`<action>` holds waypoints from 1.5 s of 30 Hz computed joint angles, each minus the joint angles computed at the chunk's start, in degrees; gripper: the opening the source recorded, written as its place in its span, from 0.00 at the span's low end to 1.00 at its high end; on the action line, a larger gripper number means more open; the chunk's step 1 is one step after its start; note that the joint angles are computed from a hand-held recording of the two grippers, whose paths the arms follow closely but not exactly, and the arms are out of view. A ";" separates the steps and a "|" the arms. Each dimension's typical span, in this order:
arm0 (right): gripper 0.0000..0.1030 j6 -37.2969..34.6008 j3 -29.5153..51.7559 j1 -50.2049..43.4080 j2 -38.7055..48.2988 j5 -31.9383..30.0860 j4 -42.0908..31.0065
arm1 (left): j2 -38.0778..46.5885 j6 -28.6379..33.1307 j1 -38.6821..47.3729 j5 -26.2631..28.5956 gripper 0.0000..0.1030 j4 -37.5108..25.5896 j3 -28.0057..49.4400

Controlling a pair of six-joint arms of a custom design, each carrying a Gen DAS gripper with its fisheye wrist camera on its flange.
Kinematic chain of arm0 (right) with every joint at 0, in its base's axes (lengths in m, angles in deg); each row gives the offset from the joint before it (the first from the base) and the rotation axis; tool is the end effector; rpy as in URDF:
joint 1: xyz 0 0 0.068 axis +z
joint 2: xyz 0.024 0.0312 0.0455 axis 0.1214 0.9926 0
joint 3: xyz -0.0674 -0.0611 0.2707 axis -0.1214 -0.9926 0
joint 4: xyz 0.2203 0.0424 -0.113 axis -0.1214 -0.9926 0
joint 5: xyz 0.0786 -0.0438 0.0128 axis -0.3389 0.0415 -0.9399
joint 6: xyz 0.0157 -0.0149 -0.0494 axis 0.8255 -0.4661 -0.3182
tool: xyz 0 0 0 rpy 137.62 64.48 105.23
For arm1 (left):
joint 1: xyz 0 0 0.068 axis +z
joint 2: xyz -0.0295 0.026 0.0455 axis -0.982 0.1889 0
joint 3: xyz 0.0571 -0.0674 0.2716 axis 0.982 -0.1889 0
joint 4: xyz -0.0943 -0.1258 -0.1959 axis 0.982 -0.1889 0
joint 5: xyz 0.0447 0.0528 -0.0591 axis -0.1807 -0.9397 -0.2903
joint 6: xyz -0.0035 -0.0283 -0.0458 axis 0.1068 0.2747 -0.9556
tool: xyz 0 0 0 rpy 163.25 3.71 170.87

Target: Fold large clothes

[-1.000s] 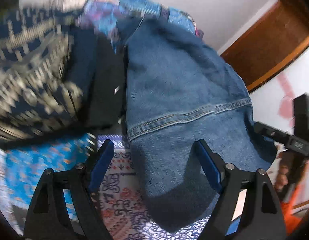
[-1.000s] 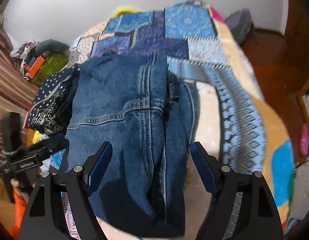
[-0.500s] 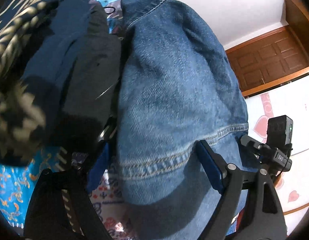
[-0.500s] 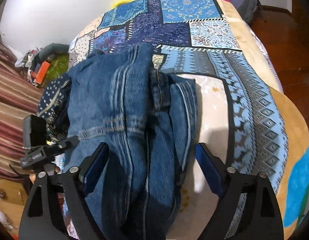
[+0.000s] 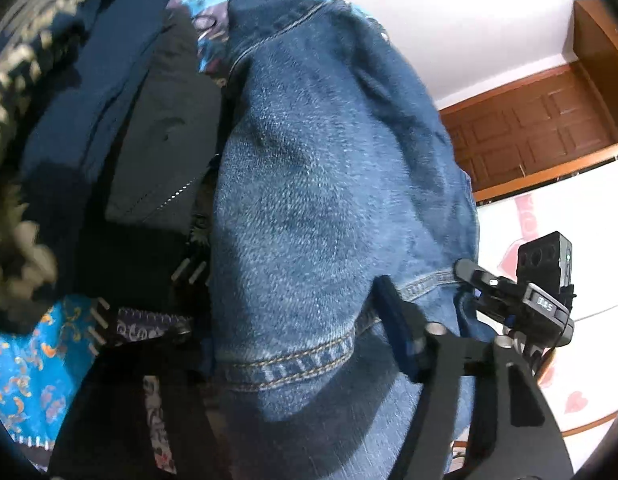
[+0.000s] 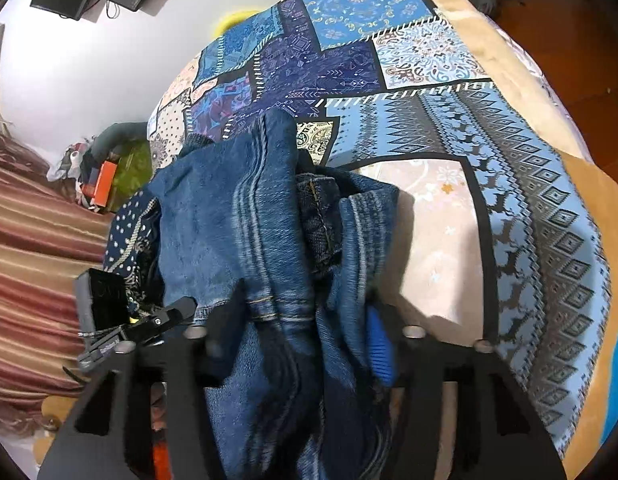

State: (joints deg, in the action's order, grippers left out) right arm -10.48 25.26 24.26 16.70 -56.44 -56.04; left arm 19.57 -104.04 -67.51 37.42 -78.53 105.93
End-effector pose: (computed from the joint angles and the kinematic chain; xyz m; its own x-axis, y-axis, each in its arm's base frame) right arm 0.2883 0.1112 0.2147 -0.9687 -0.0820 -0.2343 -0.2126 0.7611 0.6127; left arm 0.2863 0.0352 0.1426 -0.8844 -0.4061 -0.2299 -0.1493 0.7130 -0.6851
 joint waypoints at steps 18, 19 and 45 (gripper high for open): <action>0.24 9.82 16.67 20.66 -11.79 9.32 -3.41 | -33.51 17.93 19.14 4.92 0.36 -37.93 15.35; 0.24 10.97 17.45 22.21 -10.77 9.71 -1.57 | -33.47 21.08 22.93 6.72 0.36 -40.70 16.91; 0.29 10.38 52.66 35.83 36.25 19.70 0.95 | 4.58 37.22 44.67 1.96 0.54 -30.12 30.20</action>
